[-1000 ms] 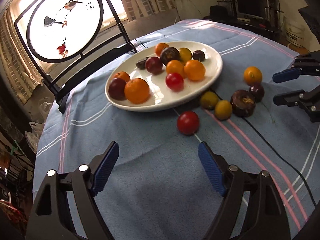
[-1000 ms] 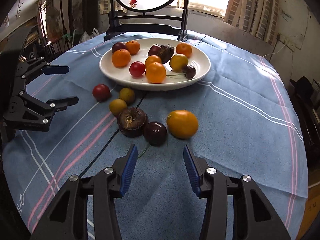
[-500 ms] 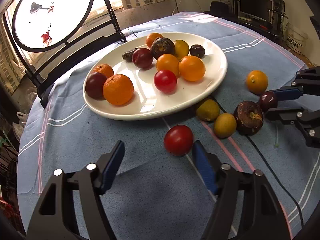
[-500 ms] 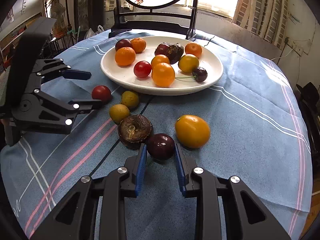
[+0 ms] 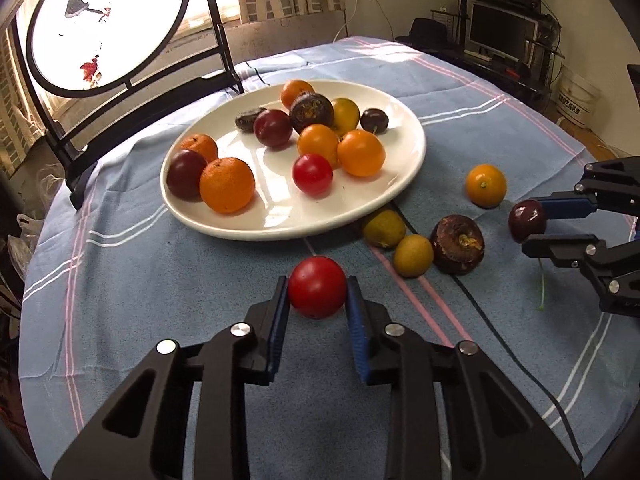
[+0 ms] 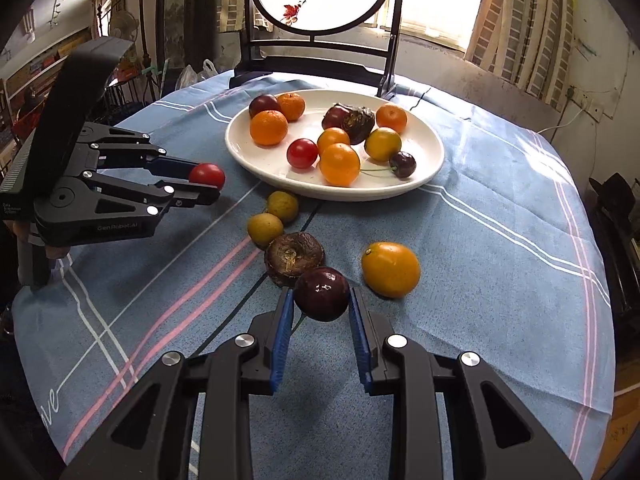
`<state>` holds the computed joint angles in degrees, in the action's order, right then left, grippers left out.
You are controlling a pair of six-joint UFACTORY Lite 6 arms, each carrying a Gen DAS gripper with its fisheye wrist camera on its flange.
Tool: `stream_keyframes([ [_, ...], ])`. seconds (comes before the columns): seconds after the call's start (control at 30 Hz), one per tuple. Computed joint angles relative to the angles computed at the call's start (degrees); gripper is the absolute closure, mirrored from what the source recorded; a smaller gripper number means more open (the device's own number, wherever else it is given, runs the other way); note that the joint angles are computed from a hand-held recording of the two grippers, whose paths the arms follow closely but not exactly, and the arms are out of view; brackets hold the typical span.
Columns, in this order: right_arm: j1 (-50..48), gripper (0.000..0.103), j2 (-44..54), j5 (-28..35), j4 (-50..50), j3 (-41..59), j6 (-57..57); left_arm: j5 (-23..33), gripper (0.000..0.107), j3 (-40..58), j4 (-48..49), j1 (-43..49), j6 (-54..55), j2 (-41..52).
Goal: Organize fruits
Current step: 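Lower the tomato and plum onto the white plate and open both tools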
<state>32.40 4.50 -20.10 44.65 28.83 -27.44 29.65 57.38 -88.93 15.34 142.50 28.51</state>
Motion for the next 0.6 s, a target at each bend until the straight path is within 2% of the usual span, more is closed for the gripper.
stream_keyframes([
  [0.13,1.27,0.075,-0.88,0.21,8.26,4.61,-9.87,2.18,0.08,2.22,1.38,0.68,-6.63,-3.53],
  [0.27,-0.75,0.075,2.28,0.98,10.04,14.69,-14.13,-0.98,0.08,9.16,-0.12,-2.22,-14.85,-3.0],
  [0.47,-7.43,0.075,11.24,5.46,-2.68,30.39,-1.28,-5.8,0.08,20.93,-1.07,-6.92,-22.81,2.61],
  [0.6,-10.31,0.075,17.34,7.89,-11.37,37.6,8.12,-8.97,0.08,26.73,-4.58,-9.45,-21.51,7.96],
])
